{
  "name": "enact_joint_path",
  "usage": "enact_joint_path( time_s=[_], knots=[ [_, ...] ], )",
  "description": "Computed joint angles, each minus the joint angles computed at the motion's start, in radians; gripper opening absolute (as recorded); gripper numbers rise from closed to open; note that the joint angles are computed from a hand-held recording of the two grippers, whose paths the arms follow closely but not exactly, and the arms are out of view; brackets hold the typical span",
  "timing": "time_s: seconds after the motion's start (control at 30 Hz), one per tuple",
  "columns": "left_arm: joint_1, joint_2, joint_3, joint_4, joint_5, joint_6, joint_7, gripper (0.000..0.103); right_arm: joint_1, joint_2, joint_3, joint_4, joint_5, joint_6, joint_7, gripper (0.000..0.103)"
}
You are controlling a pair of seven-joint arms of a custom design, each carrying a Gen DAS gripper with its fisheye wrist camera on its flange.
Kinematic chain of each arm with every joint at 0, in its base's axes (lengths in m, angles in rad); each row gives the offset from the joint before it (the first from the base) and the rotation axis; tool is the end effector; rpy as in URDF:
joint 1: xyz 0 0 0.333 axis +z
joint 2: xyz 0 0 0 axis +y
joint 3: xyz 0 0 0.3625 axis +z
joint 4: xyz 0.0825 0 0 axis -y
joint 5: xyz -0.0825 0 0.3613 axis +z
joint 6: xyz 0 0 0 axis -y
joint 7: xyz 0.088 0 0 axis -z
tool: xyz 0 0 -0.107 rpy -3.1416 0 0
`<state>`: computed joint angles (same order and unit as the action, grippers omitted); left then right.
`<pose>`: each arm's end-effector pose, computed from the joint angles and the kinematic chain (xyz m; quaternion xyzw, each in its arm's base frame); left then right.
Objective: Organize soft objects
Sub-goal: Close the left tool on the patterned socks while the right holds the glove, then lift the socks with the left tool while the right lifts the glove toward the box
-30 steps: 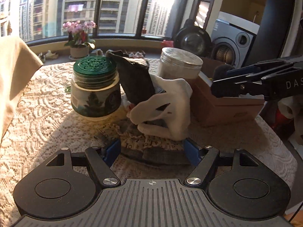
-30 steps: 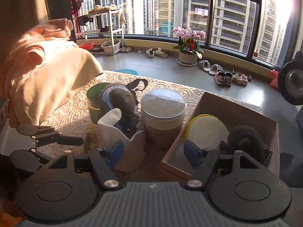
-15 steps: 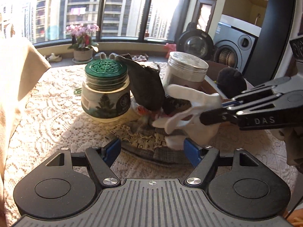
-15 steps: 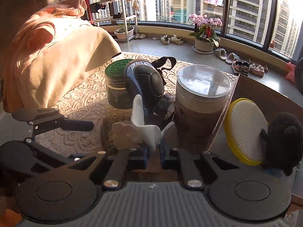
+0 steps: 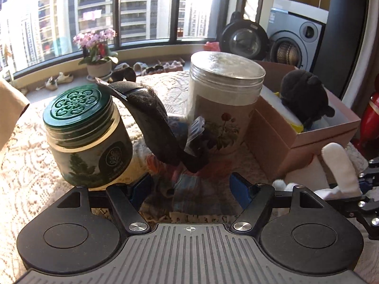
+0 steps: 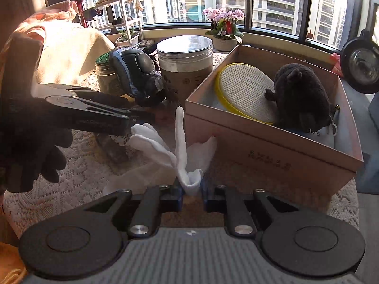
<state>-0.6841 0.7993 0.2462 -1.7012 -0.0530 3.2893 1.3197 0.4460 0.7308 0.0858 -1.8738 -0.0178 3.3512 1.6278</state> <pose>0.6508 -0.3488 0.2863 -0.5521 0.7322 -0.3311 0.2223 0.6049 0.3452 0.2623 -0.7879 0.4948 -0.1538 0.3326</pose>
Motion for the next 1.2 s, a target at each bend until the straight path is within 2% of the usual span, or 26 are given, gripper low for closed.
enact_joint_path(
  time_s=[0.07,0.13,0.2,0.27,0.3,0.47,0.53,0.67,0.8,0.9,0.97,1.07,1.13,1.2],
  knots=[
    [-0.046,0.013,0.055,0.009,0.0,-0.024,-0.006,0.075,0.026,0.004,-0.027,-0.011,0.01,0.024,0.001,0.03],
    [-0.075,0.005,0.089,-0.014,0.005,-0.021,-0.012,0.064,0.047,0.012,-0.047,-0.017,0.021,0.045,-0.001,0.043],
    [-0.05,-0.03,0.057,-0.069,0.013,0.015,-0.004,0.04,0.054,0.019,-0.054,-0.021,0.031,0.058,-0.001,0.048],
    [-0.001,-0.074,-0.003,-0.136,0.012,0.053,0.017,0.029,0.063,0.028,-0.063,-0.021,0.045,0.074,0.002,0.053],
    [0.006,-0.09,-0.015,-0.163,0.003,0.064,0.027,0.028,0.069,0.03,-0.069,-0.025,0.054,0.086,0.003,0.057],
    [0.051,-0.189,-0.09,-0.31,-0.026,0.098,0.1,0.027,0.092,0.041,-0.088,-0.026,0.089,0.117,0.003,0.065],
    [0.049,-0.209,-0.098,-0.343,-0.047,0.108,0.127,0.027,0.117,0.044,-0.109,-0.027,0.11,0.125,-0.001,0.07],
    [0.117,-0.205,-0.175,-0.349,-0.072,0.129,0.153,0.037,0.153,0.06,-0.134,-0.024,0.142,0.154,-0.018,0.078],
    [0.1,-0.174,-0.169,-0.316,-0.11,0.148,0.18,0.043,0.22,0.075,-0.185,-0.028,0.206,0.184,-0.049,0.082],
    [0.066,-0.156,-0.144,-0.296,-0.139,0.15,0.211,0.05,0.191,0.073,-0.156,-0.028,0.203,0.185,-0.063,0.084],
    [0.036,-0.147,-0.121,-0.294,-0.165,0.163,0.23,0.051,0.181,0.07,-0.142,-0.036,0.2,0.194,-0.07,0.086],
    [0.0,-0.132,-0.097,-0.301,-0.21,0.207,0.264,0.051,0.164,0.068,-0.124,-0.037,0.187,0.181,-0.081,0.098],
    [-0.018,-0.12,-0.09,-0.305,-0.248,0.245,0.291,0.051,0.215,0.071,-0.17,-0.032,0.236,0.165,-0.082,0.103],
    [-0.039,-0.109,-0.081,-0.307,-0.285,0.276,0.324,0.051,0.235,0.067,-0.187,-0.03,0.261,0.144,-0.079,0.103]
  ],
)
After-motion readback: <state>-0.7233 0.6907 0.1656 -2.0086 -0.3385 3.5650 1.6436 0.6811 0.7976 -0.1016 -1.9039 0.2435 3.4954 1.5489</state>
